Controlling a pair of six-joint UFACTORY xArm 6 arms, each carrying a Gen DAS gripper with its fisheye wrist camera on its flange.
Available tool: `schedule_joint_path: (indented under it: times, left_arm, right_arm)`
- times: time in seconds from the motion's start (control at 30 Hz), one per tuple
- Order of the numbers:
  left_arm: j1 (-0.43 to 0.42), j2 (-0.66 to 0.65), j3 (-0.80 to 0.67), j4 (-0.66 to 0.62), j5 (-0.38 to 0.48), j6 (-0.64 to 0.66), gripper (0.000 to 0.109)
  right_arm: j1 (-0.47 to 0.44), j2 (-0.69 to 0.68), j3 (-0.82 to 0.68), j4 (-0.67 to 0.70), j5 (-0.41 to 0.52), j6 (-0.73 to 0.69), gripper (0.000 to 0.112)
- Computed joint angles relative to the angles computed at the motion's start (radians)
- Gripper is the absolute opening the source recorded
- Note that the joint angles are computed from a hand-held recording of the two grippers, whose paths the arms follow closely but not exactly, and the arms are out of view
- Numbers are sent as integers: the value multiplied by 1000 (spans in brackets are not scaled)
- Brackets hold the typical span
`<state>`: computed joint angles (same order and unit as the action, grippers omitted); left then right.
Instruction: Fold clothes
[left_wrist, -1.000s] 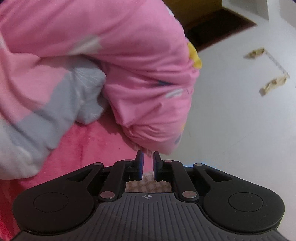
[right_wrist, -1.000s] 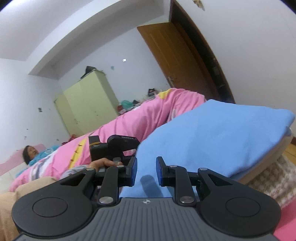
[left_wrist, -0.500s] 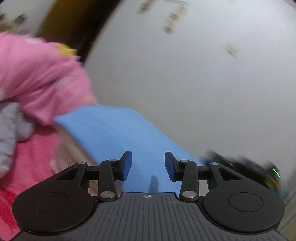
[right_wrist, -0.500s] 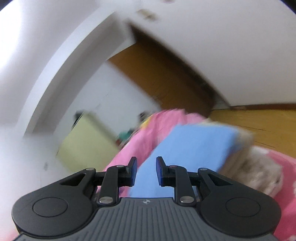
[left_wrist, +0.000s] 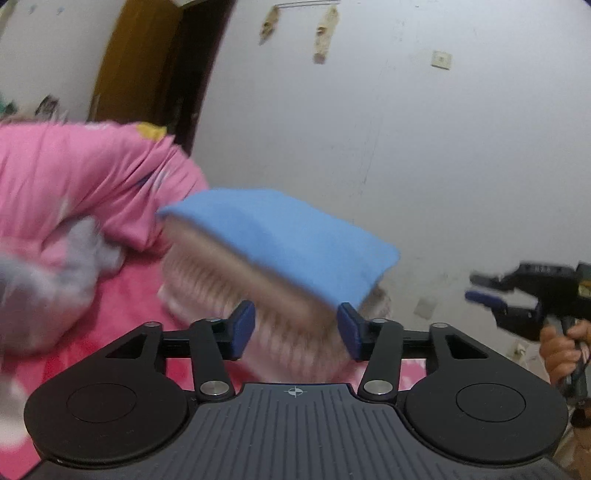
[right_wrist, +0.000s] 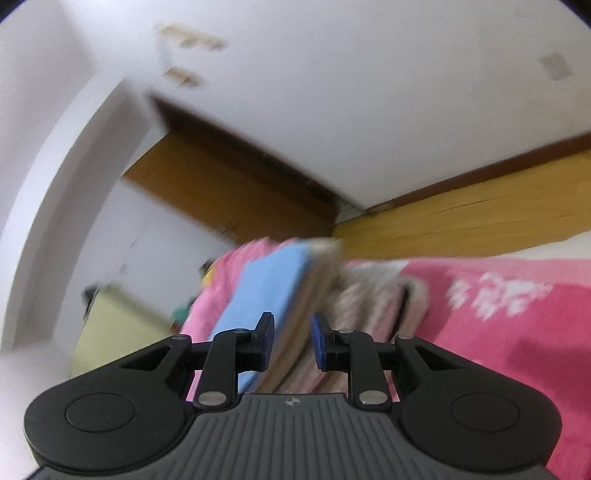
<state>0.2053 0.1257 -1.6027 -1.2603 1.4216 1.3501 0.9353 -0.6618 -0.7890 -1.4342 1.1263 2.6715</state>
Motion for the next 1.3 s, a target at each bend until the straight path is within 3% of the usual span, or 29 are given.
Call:
schedule_joint_path:
  times: [0.1,0.2,0.27,0.3,0.37,0.43,0.5,0.57,0.63,0.67,0.73,0.87,0.93,0.97,1.0,1.07,1.17,1.27,1.3]
  left_arm:
    - [68,-34,40,-2,62,-20,55]
    - [119,-79,84,-21,102,-4,68]
    - [119,-93,86,-18,90,-4,68]
    - [116,-99,87,-17,78,-5,68]
    - [112,-116,99,-26,64,5,69]
    - [103,-115,97,-31,63,13,81]
    - [88,-102,83,-35,73,17,89]
    - [55,-86,68,-40,67,27,92]
    - [9,-84,66,-36,36,35,92]
    - [-18,-85,67,-31,14,37,92]
    - [-72,-83,65,-19,-31,39,92]
    - [-171,-60,51,14,-128,18,92]
    - [-211,-40,37,50,-160,8,92]
    - [-227,-37,41,71,-184,-1,92]
    - [-241,-35,45,92,-208,-11,92]
    - [-250,-37,56,120,-242,-31,92]
    - [-213,-47,69,115,-187,-38,92]
    - [-170,-100,119,122,-153,-30,92]
    - [-152,-124,139,127,-142,-32,92]
  right_arm:
    - [-139,50,-81,-49,-246,-45,24]
    - [-299,168,-198,-124,-500,-14,24]
    - [-342,246,-260,-154,-535,26,24]
    - [-353,276,-281,-154,-531,27,24]
    - [-345,308,-288,-62,-433,-79,24]
    - [-316,308,-271,115,-289,-240,24]
    - [-276,272,-228,247,-138,-288,24]
    - [-212,240,-208,257,-8,-309,24]
    - [-162,225,-214,192,53,-345,24]
    - [-155,217,-214,143,41,-355,24]
    - [-190,212,-218,67,-53,-361,24]
    - [-399,222,-186,-53,-425,-217,24]
    - [-463,225,-144,-87,-535,-68,22]
    - [-474,212,-111,-70,-545,-24,19]
    - [-464,191,-75,-50,-520,1,13]
    - [-367,114,0,47,-360,-40,17]
    - [-151,13,82,94,-95,-30,17]
    - [64,-40,110,123,111,-7,17]
    - [97,-37,96,132,138,-34,17]
